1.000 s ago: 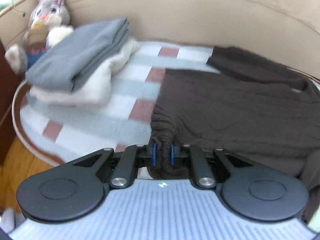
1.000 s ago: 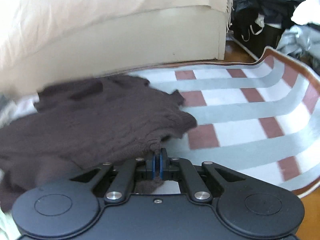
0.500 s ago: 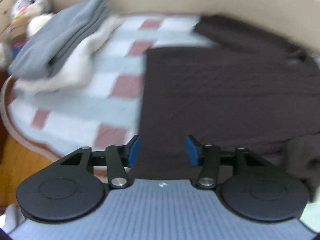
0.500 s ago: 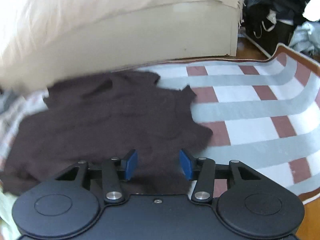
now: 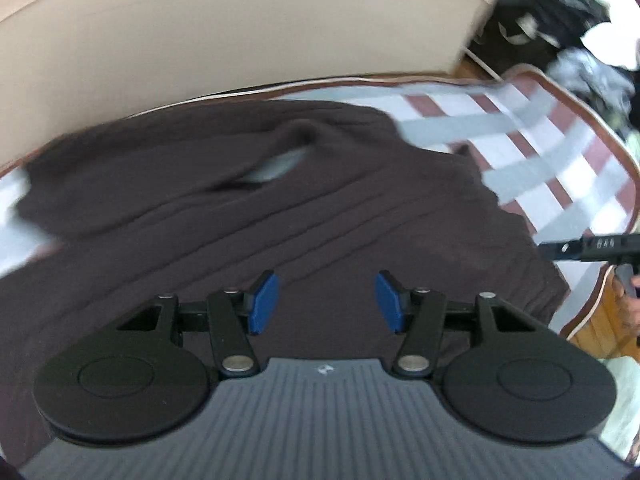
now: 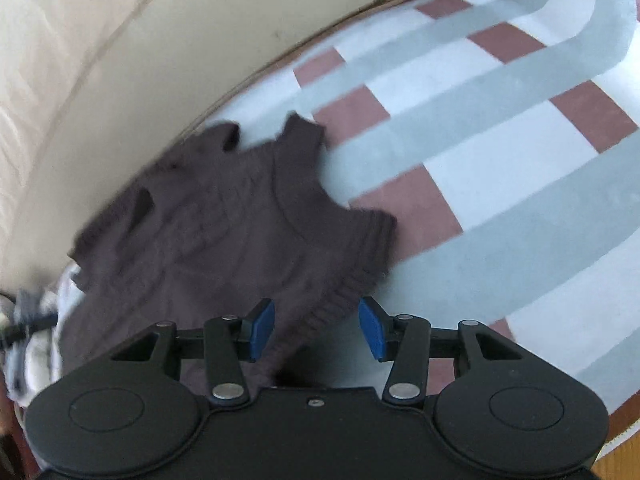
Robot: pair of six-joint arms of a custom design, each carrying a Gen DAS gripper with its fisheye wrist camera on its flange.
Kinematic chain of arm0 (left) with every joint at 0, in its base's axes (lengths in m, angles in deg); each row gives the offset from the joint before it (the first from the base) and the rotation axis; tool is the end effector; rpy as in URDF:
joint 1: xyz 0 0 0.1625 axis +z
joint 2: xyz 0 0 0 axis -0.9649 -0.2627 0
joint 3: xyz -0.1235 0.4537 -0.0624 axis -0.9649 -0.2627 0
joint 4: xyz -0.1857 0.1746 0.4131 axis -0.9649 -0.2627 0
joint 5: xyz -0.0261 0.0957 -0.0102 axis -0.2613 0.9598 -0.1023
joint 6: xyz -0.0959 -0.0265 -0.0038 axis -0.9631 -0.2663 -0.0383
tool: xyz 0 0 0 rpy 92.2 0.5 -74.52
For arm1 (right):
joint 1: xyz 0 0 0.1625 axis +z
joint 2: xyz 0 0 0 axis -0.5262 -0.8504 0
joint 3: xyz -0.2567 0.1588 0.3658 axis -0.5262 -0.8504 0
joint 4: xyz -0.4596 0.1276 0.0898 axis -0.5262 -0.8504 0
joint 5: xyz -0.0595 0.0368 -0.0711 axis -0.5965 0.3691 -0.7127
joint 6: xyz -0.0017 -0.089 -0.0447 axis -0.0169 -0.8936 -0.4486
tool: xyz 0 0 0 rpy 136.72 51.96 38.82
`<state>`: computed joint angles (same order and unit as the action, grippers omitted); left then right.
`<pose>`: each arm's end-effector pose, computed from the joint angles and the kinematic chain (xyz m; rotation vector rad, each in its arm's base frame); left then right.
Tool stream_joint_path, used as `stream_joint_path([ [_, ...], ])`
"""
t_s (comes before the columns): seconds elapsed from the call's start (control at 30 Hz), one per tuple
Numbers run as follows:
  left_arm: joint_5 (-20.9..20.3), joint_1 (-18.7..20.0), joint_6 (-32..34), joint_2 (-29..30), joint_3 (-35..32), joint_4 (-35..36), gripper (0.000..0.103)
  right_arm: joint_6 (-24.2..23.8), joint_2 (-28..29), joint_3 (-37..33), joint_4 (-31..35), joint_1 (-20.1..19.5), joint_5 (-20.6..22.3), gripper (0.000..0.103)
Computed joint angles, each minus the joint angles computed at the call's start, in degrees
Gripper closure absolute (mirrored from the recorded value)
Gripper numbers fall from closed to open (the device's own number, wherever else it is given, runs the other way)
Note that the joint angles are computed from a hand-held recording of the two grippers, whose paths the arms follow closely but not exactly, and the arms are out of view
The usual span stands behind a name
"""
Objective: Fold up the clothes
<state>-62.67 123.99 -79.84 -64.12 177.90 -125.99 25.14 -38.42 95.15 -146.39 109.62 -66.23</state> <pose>-0.2987 -0.6151 0.1144 1.0080 2.5490 -0.3377 0.0040 -0.4855 0.3039 -0.4346 -2.5805 1.0183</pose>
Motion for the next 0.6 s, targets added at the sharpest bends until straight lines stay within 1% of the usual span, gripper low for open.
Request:
stream_joint_path([
  [0.1, -0.6, -0.7, 3.0, 6.9, -4.7, -0.7, 0.049, 3.2, -0.4, 0.4, 0.9, -1.6, 2.2, 0.05],
  [0.13, 0.0, -0.5, 3.5, 9.2, -6.9, -0.1, 0.049, 5.1, -0.5, 0.2, 2.3, -2.2, 2.5, 0.05],
  [0.2, 3.3, -0.4, 6.1, 13.6, -10.4, -0.1, 0.049, 9.0, -0.6, -0.4, 5.1, -3.3, 3.2, 0.05],
  [0.23, 5.7, -0.3, 7.7, 15.8, -11.9, -0.7, 0.049, 10.0, -0.8, -0.6, 6.6, -3.9, 4.6, 0.05],
  [0.3, 9.5, 0.1, 9.0, 19.4, -14.7, -1.5, 0.049, 8.8, -0.8, 0.3, 4.4, -4.7, 7.7, 0.05],
  [0.33, 10.4, 0.5, 7.7, 20.7, -16.1, -1.0, 0.049, 8.1, -0.3, 0.2, 3.5, -5.0, 8.0, 0.049],
  [0.4, 10.0, 1.6, 4.2, 21.9, -18.2, 0.2, 0.049, 6.7, 0.8, 0.0, 1.7, -5.5, 8.5, 0.049],
  [0.43, 9.4, 2.0, 2.7, 22.3, -18.9, 0.3, 0.048, 5.6, 1.7, 0.1, -1.1, -5.8, 9.1, 0.049],
  [0.47, 9.2, 2.2, 2.2, 22.7, -19.4, 0.4, 0.041, 4.5, 2.7, 0.1, -4.0, -6.1, 9.8, 0.049],
  [0.53, 9.0, 2.4, 2.2, 23.4, -20.1, 0.7, 0.031, 1.1, 5.2, -0.5, -9.4, -5.8, 9.2, 0.05],
  [0.57, 8.9, 2.5, 2.2, 23.8, -20.5, 0.9, 0.023, -1.0, 6.6, -0.8, -12.0, -5.6, 8.9, 0.062],
  [0.6, 8.7, 2.6, 2.2, 24.2, -20.9, 1.0, 0.019, -3.5, 7.6, -0.8, -14.6, -4.6, 7.0, 0.089],
])
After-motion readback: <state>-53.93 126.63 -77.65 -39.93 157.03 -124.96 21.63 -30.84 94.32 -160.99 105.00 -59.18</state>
